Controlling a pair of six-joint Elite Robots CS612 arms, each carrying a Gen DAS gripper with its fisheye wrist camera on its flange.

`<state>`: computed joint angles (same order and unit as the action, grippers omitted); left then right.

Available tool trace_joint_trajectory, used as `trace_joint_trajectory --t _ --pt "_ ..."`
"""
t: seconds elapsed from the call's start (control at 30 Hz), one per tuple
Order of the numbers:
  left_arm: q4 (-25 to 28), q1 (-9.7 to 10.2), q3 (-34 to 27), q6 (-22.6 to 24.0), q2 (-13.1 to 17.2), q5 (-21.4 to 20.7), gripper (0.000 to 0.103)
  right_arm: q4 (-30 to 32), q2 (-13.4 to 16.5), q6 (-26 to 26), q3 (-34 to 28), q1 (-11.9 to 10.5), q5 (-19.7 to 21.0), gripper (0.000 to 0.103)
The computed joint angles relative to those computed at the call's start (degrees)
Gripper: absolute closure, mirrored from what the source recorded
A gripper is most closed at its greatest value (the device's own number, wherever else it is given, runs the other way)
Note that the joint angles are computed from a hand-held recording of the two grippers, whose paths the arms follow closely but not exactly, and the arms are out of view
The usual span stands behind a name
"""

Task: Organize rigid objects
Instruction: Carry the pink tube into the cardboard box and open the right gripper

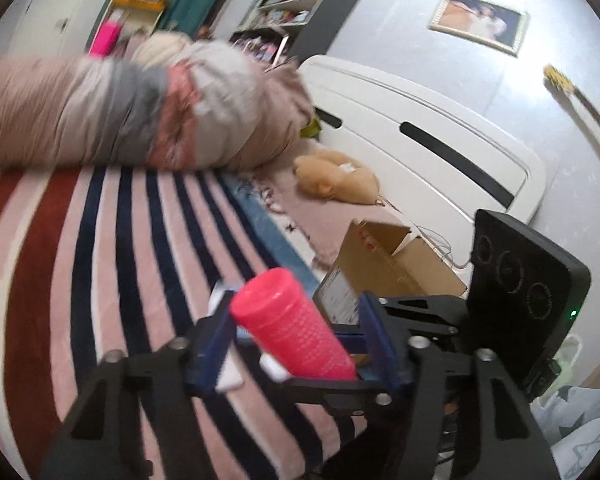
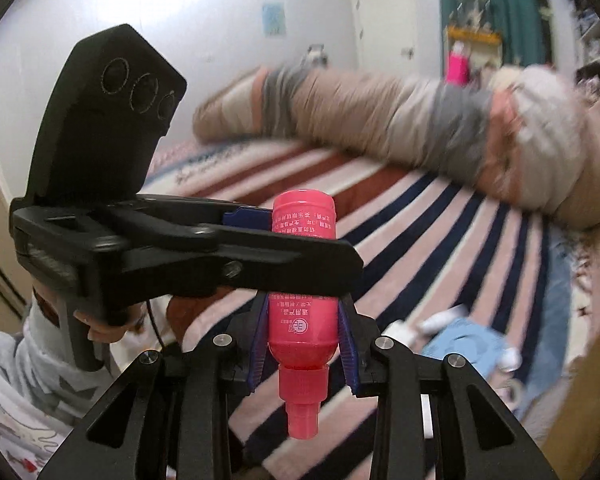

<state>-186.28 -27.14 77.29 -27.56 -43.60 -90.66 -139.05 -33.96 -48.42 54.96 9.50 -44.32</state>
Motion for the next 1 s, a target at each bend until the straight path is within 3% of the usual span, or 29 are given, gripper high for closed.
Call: trace_joint_trajectory --t 0.03,0.2,0.43,0.63,0.9,1.0 --pt "0.98 -0.43 -0.92 1.19 -0.02 1.06 0.062 -2.54 -0.34 1.60 0.64 -0.61 1.12 0.076" --pt "5.77 -2.09 -8.74 8.90 1.95 -0.51 0.067 -12.93 -1.35 8.34 2.91 -3.57 4.23 0.076" --pt "18.28 -4.77 -25.02 18.89 8.83 -2.97 0.073 -22.43 -0.96 20.71 3.21 -7.43 1.69 0.076" --pt "30.90 -5.58 -39.25 21.18 16.19 -5.79 0.073 -19.27 -0.37 24.07 2.49 -9.38 -2.50 0.076" --pt "41.63 -5.35 -49.05 19.46 21.98 -8.10 0.070 -9.34 1.04 22.41 -0.96 -8.41 -11.05 0.076" --pt "43.54 -5.98 -49.11 20.89 21.93 -3.09 0.061 -8.50 1.43 22.90 -1.63 -8.15 -14.36 0.076"
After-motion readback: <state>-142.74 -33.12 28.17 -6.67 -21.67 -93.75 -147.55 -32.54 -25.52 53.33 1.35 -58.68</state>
